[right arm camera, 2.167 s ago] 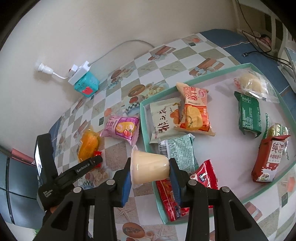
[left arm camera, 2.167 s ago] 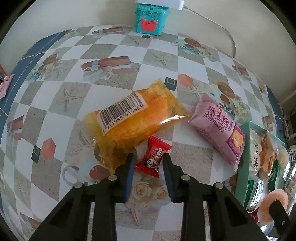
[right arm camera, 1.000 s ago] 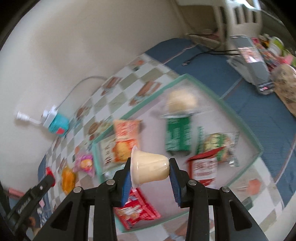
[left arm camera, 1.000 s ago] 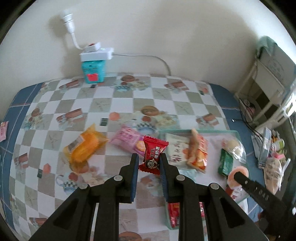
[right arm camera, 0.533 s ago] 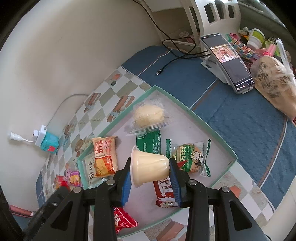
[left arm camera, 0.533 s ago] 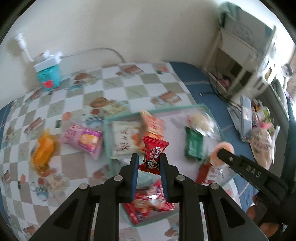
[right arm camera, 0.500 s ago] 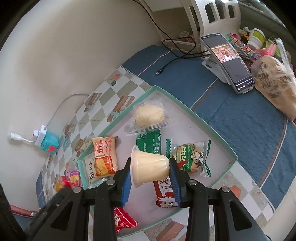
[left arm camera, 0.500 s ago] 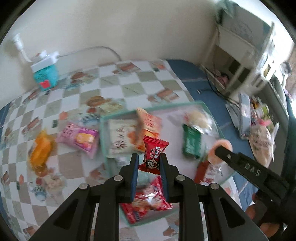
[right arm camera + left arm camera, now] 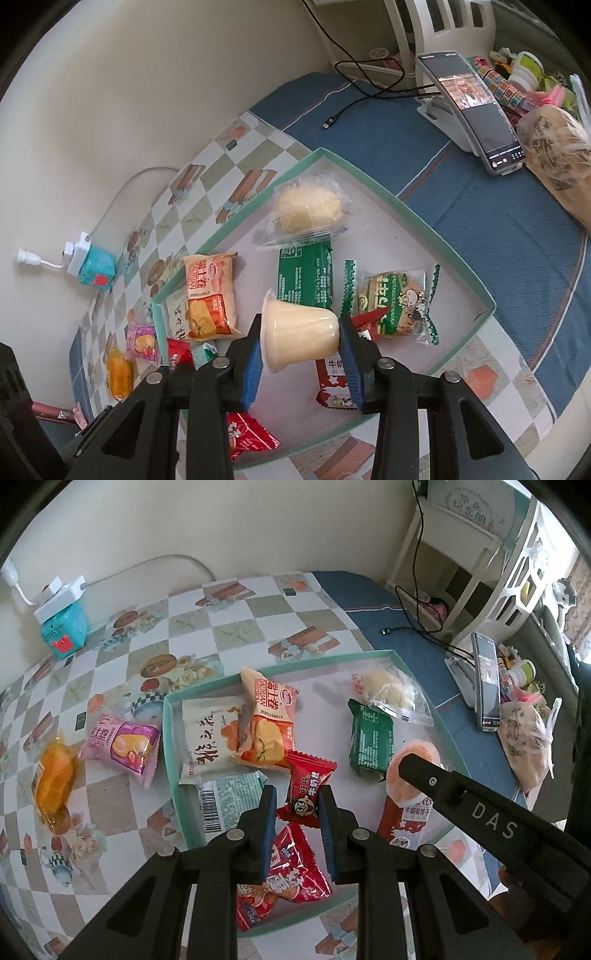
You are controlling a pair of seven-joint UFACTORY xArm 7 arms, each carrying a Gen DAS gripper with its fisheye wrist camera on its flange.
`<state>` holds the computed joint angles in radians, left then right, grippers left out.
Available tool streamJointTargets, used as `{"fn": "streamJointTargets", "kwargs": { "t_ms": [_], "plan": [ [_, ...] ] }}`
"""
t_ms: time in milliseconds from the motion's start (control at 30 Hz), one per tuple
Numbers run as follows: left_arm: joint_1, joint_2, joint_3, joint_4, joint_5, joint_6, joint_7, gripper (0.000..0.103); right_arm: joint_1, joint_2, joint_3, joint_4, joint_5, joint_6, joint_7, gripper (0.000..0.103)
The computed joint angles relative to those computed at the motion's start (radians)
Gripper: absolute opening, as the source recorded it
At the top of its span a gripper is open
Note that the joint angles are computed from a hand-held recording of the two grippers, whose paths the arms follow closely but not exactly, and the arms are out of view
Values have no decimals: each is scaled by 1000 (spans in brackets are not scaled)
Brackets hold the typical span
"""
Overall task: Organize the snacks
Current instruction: 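Open the right gripper to drop the pudding cup into the tray, then move both tools back toward the orange bread bag and pink swiss roll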
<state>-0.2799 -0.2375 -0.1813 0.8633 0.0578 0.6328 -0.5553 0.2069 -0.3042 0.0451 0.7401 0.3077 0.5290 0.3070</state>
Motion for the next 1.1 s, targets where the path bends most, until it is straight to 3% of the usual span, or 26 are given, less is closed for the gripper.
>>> {"fn": "streamJointTargets", "kwargs": {
  "t_ms": [200,367,500,533,633,667,800,900,1100],
  "plan": [
    [-4,10,1,4,-4,4,7,24,1,1,9,8,-18,9,6,43],
    [3,5,1,4,9,11,-5,43,7,0,8,14,-16,10,-1,48],
    [18,-3,-1,4,35,33,-31,44,4,-4,12,15,-31,12,3,51],
    [22,-5,0,3,40,41,-39,49,2,-3,15,16,-38,15,7,51],
    [40,-12,8,-1,44,67,-75,73,-6,1,23,21,-64,29,25,65],
    [48,-17,11,-5,47,75,-93,76,-12,4,30,24,-84,36,36,68],
    [101,-37,4,-18,124,138,-207,79,-27,17,59,39,-177,62,77,77],
    [138,-71,11,-44,172,168,-292,84,-23,26,72,48,-221,70,94,78],
    [214,-164,39,-115,224,209,-365,87,10,42,90,64,-252,66,94,88]
  ]
}}
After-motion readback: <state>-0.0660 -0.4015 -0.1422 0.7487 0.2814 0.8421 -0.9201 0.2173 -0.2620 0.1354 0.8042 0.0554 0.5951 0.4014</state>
